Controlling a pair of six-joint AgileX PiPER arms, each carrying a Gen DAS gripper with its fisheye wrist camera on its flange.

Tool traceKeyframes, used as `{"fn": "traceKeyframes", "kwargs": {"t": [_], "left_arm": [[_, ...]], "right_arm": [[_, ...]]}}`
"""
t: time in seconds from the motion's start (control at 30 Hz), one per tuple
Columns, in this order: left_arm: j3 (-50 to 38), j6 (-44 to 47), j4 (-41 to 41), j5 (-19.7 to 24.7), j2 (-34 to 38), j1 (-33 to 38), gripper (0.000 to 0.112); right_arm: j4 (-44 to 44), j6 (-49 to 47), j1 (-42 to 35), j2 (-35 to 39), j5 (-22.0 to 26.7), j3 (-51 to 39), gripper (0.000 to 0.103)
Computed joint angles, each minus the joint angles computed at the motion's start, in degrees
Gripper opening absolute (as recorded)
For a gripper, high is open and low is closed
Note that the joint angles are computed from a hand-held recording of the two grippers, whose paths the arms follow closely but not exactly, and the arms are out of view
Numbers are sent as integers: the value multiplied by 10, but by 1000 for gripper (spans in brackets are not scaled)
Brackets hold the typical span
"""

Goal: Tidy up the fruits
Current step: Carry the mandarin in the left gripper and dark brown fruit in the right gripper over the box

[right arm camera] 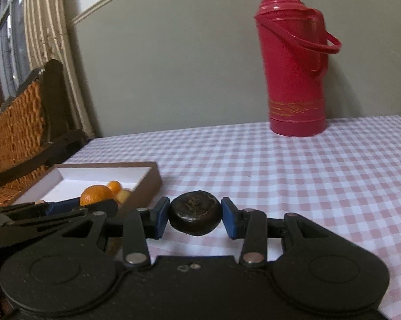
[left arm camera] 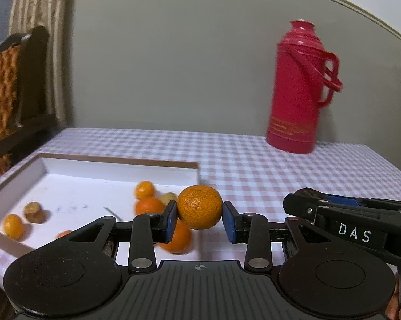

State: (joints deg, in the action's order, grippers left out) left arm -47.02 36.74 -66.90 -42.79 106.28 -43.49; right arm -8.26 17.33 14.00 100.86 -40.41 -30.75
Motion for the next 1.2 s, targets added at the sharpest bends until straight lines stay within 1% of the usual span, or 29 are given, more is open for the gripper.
{"fn": "traceKeyframes", "kwargs": {"t": [0.3, 0.63, 0.93, 1.13, 1.2], "left_arm": [[66, -33, 6, -28, -44, 33, 37], [119, -60, 19, -50, -81, 80, 37], [145, -78, 36, -60, -94, 114, 37], [149, -83, 51, -57, -97, 144, 37], [146, -82, 55, -53, -96, 154, 37]], "right_arm": [[14, 2, 66, 24, -24, -30, 33], [20, 3, 114, 53, -25, -78, 33], [39, -8, 141, 70, -37, -100, 33], [55, -14, 152, 83, -41, -117, 33], [59, -20, 155, 87, -36, -124, 33]]}}
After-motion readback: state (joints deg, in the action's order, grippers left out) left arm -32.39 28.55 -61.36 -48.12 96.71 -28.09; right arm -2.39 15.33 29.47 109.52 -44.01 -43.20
